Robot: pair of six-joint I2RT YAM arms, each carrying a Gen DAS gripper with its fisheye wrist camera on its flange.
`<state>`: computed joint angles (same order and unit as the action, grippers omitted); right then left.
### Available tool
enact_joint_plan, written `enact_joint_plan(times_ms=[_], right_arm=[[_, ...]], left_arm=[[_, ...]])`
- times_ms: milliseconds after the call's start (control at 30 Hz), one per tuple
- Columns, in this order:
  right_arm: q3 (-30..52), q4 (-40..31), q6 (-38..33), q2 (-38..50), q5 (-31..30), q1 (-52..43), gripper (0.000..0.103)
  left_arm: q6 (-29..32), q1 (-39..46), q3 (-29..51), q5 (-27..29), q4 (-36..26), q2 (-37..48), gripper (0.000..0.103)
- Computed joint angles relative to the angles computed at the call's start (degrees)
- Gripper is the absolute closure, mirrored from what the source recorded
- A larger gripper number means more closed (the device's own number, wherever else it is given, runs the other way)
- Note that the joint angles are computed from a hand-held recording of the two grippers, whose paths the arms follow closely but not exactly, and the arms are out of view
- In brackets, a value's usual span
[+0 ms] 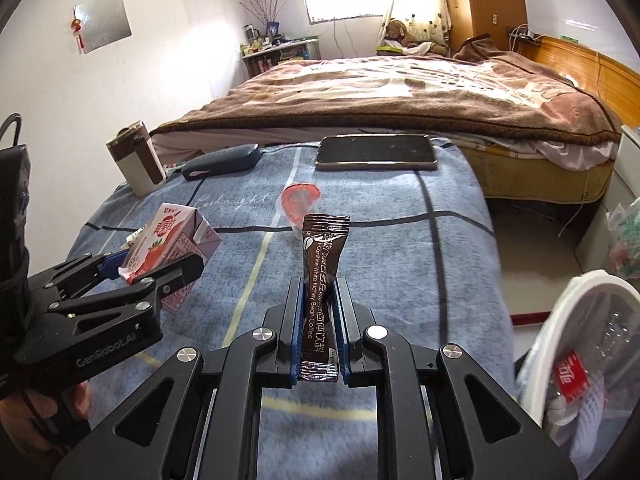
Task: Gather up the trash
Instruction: 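Carry the milk carton and sachet over the bin and open both tools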
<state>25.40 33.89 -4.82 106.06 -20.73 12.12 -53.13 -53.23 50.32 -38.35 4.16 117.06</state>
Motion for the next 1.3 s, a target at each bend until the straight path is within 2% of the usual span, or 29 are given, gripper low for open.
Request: enact_joint_plan(times_ms=[300,533,967,1300], right_arm=[[-5.0,-2.5,-3.0,-8.2,-3.4,-7.4,0.086],[-7.3,-4.5,-6.7,-12.5,-7.2,-16.3,0.086],[-7.5,-9.4,-15.0,-15.4,-12.3,-31.9,0.086],[-2.0,-13.4,-21.3,-9.5,-14.3,-42.6,0.086]], left_arm=[[-1.8,-6.4,4.9,-3.9,-6.2,-1.4,0.046],[-2.1,-10.3,10.5,-5.7,-8.6,0.4,0.046],[3.2,-13.9,26.7,-3.6,-10.8,10.0,0.046],[7.0,-14.9,44.5,1.4,-14.0,21.3,0.046]])
